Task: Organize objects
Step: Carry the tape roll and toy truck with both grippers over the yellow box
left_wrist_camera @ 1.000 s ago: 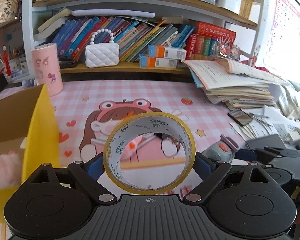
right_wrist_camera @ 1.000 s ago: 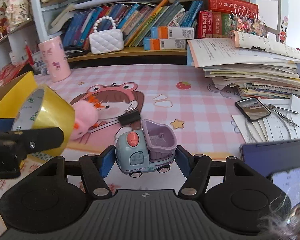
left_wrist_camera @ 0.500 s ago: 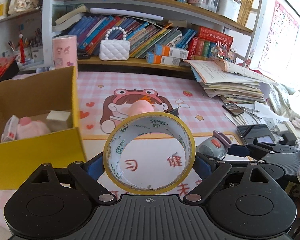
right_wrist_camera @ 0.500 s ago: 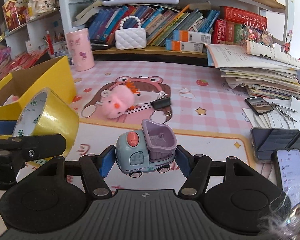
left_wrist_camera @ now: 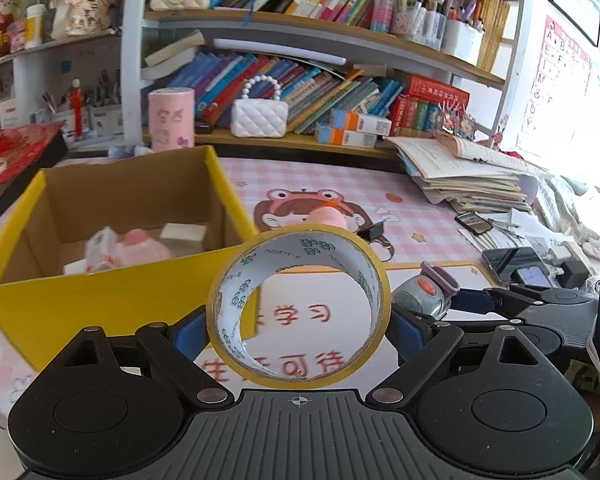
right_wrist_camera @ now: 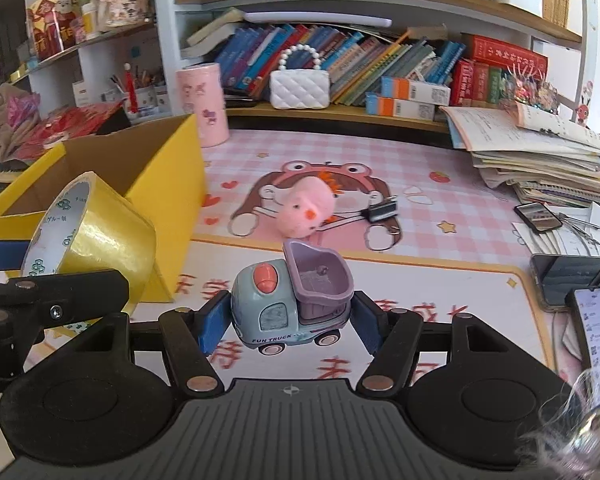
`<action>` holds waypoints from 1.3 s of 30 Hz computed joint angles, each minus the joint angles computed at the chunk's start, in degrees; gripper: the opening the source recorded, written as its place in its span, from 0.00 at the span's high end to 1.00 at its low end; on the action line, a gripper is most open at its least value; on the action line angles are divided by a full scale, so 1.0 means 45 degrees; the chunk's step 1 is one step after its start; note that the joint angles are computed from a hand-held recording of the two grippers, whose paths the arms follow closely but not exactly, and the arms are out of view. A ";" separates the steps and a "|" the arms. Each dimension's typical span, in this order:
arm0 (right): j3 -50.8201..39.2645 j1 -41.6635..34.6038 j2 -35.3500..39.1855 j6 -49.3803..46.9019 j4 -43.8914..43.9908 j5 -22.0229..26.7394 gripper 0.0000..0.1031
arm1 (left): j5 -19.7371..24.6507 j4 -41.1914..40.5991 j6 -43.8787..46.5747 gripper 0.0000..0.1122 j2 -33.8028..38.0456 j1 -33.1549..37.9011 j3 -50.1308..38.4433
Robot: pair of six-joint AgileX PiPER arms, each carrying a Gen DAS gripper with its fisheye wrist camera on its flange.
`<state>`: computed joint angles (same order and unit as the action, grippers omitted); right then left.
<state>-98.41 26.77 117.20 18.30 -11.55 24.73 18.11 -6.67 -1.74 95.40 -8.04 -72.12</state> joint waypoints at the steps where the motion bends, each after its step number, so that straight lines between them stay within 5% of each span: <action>1: 0.0059 0.0178 -0.0048 0.0330 -0.0277 0.0007 0.40 | -0.0021 -0.0337 0.0375 0.18 -0.0175 0.0159 0.0200; 15: 0.0065 0.2185 -0.0143 0.2851 -0.2443 0.0126 0.40 | -0.0072 -0.3723 0.4162 0.18 -0.2188 0.2368 0.2369; 39: -0.1202 0.3777 0.0517 0.3161 -0.3786 -0.0484 0.40 | -0.0711 -0.5722 0.6047 0.18 -0.3300 0.4633 0.3242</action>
